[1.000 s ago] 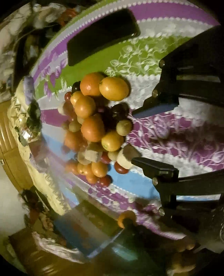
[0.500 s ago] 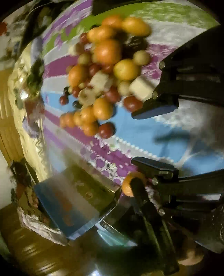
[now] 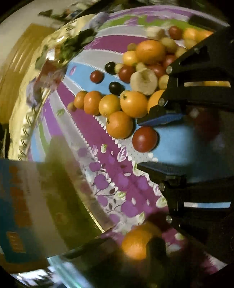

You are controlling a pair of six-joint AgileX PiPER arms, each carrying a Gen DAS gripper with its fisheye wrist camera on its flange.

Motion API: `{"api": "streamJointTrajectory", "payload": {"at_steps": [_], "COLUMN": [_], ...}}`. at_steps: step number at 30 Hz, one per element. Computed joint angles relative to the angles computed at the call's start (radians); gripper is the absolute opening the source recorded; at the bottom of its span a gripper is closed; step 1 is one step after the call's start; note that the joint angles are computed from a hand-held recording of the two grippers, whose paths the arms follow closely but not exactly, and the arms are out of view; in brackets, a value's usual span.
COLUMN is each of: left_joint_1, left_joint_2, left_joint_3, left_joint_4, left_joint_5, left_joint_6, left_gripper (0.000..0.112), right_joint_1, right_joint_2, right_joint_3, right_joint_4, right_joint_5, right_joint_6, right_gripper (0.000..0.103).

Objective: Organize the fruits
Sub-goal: 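Grasp a red round fruit with the right tool while the left tool holds the orange, then carry the orange and red fruit in both tools over the blue basket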

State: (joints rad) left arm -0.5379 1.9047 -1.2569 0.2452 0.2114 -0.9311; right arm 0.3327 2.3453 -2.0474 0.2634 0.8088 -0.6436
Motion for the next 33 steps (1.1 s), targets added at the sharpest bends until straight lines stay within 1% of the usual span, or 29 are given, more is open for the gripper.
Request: {"api": "streamJointTrajectory", "payload": {"at_steps": [3,5,6,7,8,10,11,13,17,18,20,21,23,26,28,30,33], "left_joint_1": [0.004,0.005,0.006,0.008,0.009,0.010,0.011,0.012,0.011,0.008,0.005,-0.001,-0.019,-0.044,-0.058,-0.054,-0.065], "left_joint_2": [0.006,0.006,0.005,0.003,0.003,-0.001,-0.004,-0.011,-0.018,-0.021,-0.026,-0.029,-0.038,-0.074,-0.112,-0.150,-0.229], "left_joint_3": [-0.006,-0.007,-0.004,-0.004,-0.004,-0.001,0.001,0.007,0.010,0.010,0.004,-0.003,-0.028,-0.045,-0.055,-0.051,-0.049], "left_joint_4": [-0.066,-0.086,-0.092,-0.097,-0.097,-0.086,-0.079,-0.051,-0.028,-0.010,0.018,0.053,0.142,0.252,0.300,0.302,0.335], "left_joint_5": [-0.002,-0.003,-0.004,-0.003,-0.003,-0.002,-0.002,-0.004,0.002,0.006,0.025,0.044,0.109,0.197,0.280,0.314,0.419], "left_joint_6": [0.068,0.088,0.092,0.095,0.094,0.080,0.071,0.044,0.020,0.000,-0.028,-0.061,-0.133,-0.216,-0.251,-0.246,-0.249], "left_gripper": [0.044,0.044,0.044,0.044,0.044,0.044,0.044,0.044,0.044,0.044,0.044,0.044,0.044,0.044,0.044,0.044,0.044], "right_joint_1": [0.014,0.032,0.035,0.032,0.029,0.015,0.013,0.005,-0.019,-0.021,-0.006,0.001,0.017,0.028,0.028,0.033,0.045], "right_joint_2": [0.045,0.059,0.062,0.078,0.076,0.082,0.079,0.040,-0.088,-0.119,-0.215,-0.250,-0.316,-0.408,-0.440,-0.483,-0.520], "right_joint_3": [-0.085,-0.091,-0.094,-0.126,-0.126,-0.140,-0.134,-0.066,0.134,0.177,0.314,0.358,0.439,0.529,0.548,0.568,0.562], "right_joint_4": [-0.064,-0.128,-0.133,-0.129,-0.121,-0.089,-0.084,-0.055,0.053,0.066,0.028,0.005,-0.056,-0.088,-0.085,-0.099,-0.126], "right_joint_5": [0.063,0.053,0.056,0.084,0.092,0.121,0.117,0.078,-0.023,-0.048,-0.143,-0.167,-0.211,-0.243,-0.245,-0.250,-0.238], "right_joint_6": [-0.051,-0.118,-0.131,-0.142,-0.149,-0.156,-0.147,-0.133,-0.103,-0.073,0.043,0.104,0.245,0.411,0.458,0.504,0.546], "right_gripper": [0.041,0.041,0.041,0.041,0.041,0.031,0.031,0.031,0.031,0.031,0.031,0.031,0.031,0.031,0.031,0.031,0.031]}}
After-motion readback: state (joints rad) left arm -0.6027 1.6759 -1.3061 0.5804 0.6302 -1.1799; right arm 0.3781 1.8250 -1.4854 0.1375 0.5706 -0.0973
